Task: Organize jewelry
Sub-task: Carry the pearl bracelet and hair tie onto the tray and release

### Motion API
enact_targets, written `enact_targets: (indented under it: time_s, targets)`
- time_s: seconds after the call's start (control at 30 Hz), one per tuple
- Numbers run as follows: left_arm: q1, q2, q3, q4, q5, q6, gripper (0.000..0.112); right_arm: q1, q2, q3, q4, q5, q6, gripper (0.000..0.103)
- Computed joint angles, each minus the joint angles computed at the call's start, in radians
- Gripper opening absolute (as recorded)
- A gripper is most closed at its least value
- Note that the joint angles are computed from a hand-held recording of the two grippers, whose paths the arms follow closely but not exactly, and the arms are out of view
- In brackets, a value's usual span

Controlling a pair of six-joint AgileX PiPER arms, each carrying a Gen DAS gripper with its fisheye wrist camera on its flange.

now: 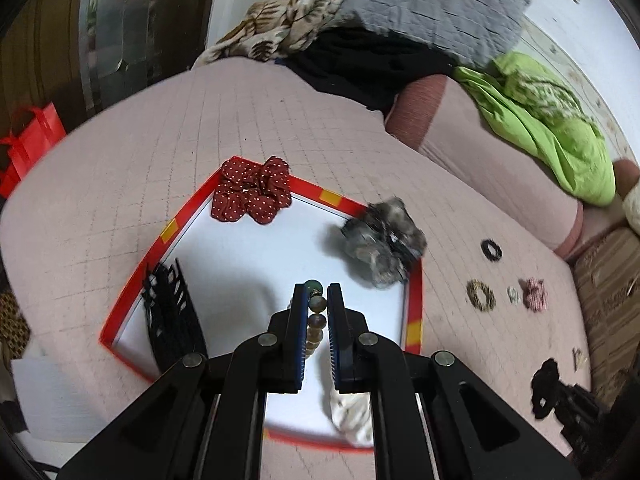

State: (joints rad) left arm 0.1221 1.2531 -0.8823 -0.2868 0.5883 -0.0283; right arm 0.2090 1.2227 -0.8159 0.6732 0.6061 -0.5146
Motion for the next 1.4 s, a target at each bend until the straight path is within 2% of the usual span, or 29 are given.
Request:
enact_targets:
  time_s: [0.13, 0.3, 0.4, 0.6, 0.7, 0.9, 1.07, 1.13, 1.2, 1.23, 1.33, 1.4]
  targets:
    - [0.062, 0.123, -0.060, -0.087, -0.021, 0.085, 0.009, 0.183, 0.130, -0.128, -0.180, -0.062, 0.203, 0.010]
    - [0.096, 0.233, -0.127, -0.026, -0.051, 0.037, 0.009, 0.303, 0.314, -0.289, -0.310, -0.065, 0.343, 0.010]
    - [0.120, 0.281, -0.154, 0.008, -0.064, 0.016, 0.009, 0.349, 0.426, -0.393, -0.361, -0.044, 0.402, 0.010]
    - [0.184, 0.368, -0.203, -0.101, -0.032, 0.120, 0.009, 0.418, 0.635, -0.628, -0.443, 0.048, 0.515, 0.011]
    - [0.182, 0.389, -0.212, -0.081, -0.040, 0.110, 0.009, 0.459, 0.710, -0.729, -0.515, 0.097, 0.579, 0.011]
    - [0.188, 0.406, -0.230, -0.112, -0.040, 0.139, 0.009, 0.499, 0.761, -0.801, -0.552, 0.141, 0.603, 0.011]
    - [0.206, 0.393, -0.209, -0.142, -0.053, 0.161, 0.009, 0.504, 0.761, -0.788, -0.529, 0.132, 0.606, 0.012]
    - [0.210, 0.385, -0.196, -0.158, -0.057, 0.176, 0.009, 0.506, 0.761, -0.780, -0.519, 0.129, 0.609, 0.016]
    - [0.209, 0.377, -0.186, -0.158, -0.064, 0.179, 0.011, 0.510, 0.751, -0.765, -0.520, 0.119, 0.623, 0.033]
    - [0.207, 0.370, -0.177, -0.157, -0.072, 0.180, 0.014, 0.512, 0.740, -0.750, -0.526, 0.105, 0.634, 0.037]
    - [0.207, 0.344, -0.153, -0.197, -0.090, 0.216, 0.030, 0.510, 0.696, -0.703, -0.514, 0.077, 0.630, 0.039]
    - [0.206, 0.321, -0.134, -0.222, -0.106, 0.238, 0.032, 0.505, 0.653, -0.661, -0.499, 0.056, 0.617, 0.039]
